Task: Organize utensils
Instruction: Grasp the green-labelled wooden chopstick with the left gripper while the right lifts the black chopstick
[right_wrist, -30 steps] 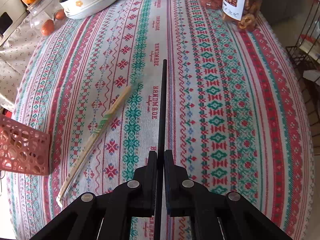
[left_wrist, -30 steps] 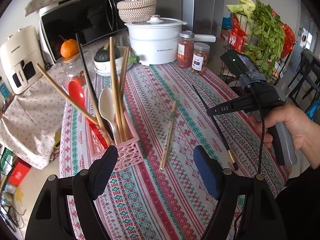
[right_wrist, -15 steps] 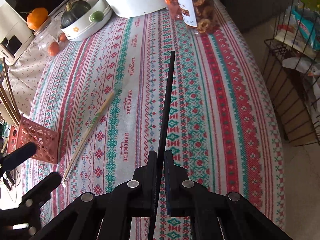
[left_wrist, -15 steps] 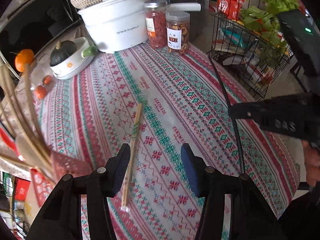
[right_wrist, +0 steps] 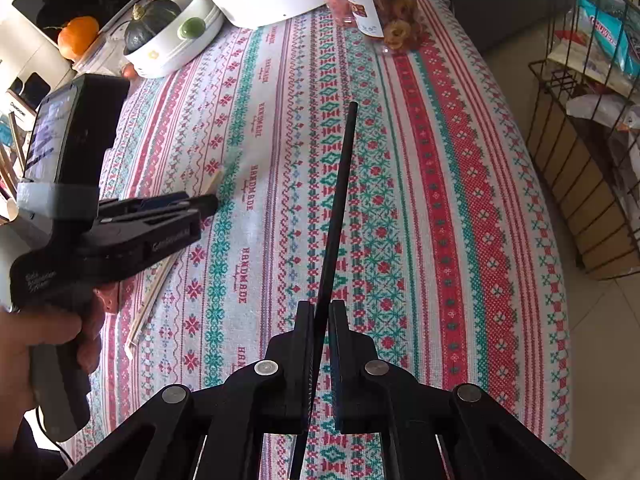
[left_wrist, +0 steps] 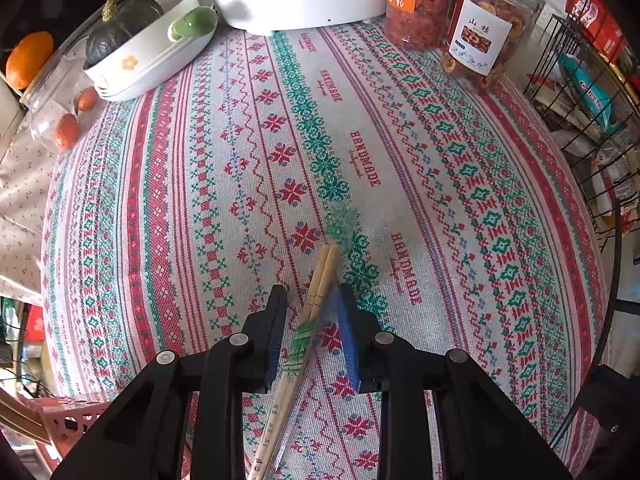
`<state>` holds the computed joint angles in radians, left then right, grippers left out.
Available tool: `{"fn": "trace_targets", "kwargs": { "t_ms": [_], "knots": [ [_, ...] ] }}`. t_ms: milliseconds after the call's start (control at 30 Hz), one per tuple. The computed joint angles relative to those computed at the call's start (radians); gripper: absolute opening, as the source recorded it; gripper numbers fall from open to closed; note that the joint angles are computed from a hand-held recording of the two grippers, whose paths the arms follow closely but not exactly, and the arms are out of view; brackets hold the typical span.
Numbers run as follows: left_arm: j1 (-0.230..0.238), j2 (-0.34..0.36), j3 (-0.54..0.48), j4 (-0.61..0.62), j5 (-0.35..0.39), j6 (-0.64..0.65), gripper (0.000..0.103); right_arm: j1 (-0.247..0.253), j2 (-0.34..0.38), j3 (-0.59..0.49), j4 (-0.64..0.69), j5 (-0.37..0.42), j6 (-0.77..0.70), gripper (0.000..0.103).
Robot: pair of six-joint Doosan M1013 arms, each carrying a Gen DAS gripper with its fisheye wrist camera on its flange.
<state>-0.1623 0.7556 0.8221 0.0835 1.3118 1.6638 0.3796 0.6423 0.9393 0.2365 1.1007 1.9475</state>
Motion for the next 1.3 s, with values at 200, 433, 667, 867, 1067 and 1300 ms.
{"fn": "trace_targets", "kwargs": {
  "t_ms": [200,433,667,867,1067,1300],
  "knots": [
    [-0.006,0.032,-0.062,0.003,0.081,0.021,0.005,0.001,0.006,-0.016,-0.004,0.006,0.007,0.005],
    [-0.006,-0.068,0.070,-0.059,-0.063,0.054,0.005,0.003,-0.003,-0.015,-0.006,-0.018,0.023,0.004],
    [0.020,-0.204,0.218,-0.184,-0.215,0.155,0.005,0.016,-0.038,0.025,-0.037,-0.088,0.056,0.003],
    [0.062,-0.315,0.334,-0.318,-0.321,0.253,0.005,0.019,-0.069,0.061,-0.023,-0.141,0.048,0.002],
    [0.111,-0.392,0.426,-0.418,-0.380,0.340,0.005,0.013,-0.058,0.044,-0.057,-0.129,0.090,0.002],
    [0.174,-0.420,0.477,-0.547,-0.396,0.400,0.005,0.004,-0.002,-0.029,-0.084,-0.058,0.118,0.007]
  ]
}}
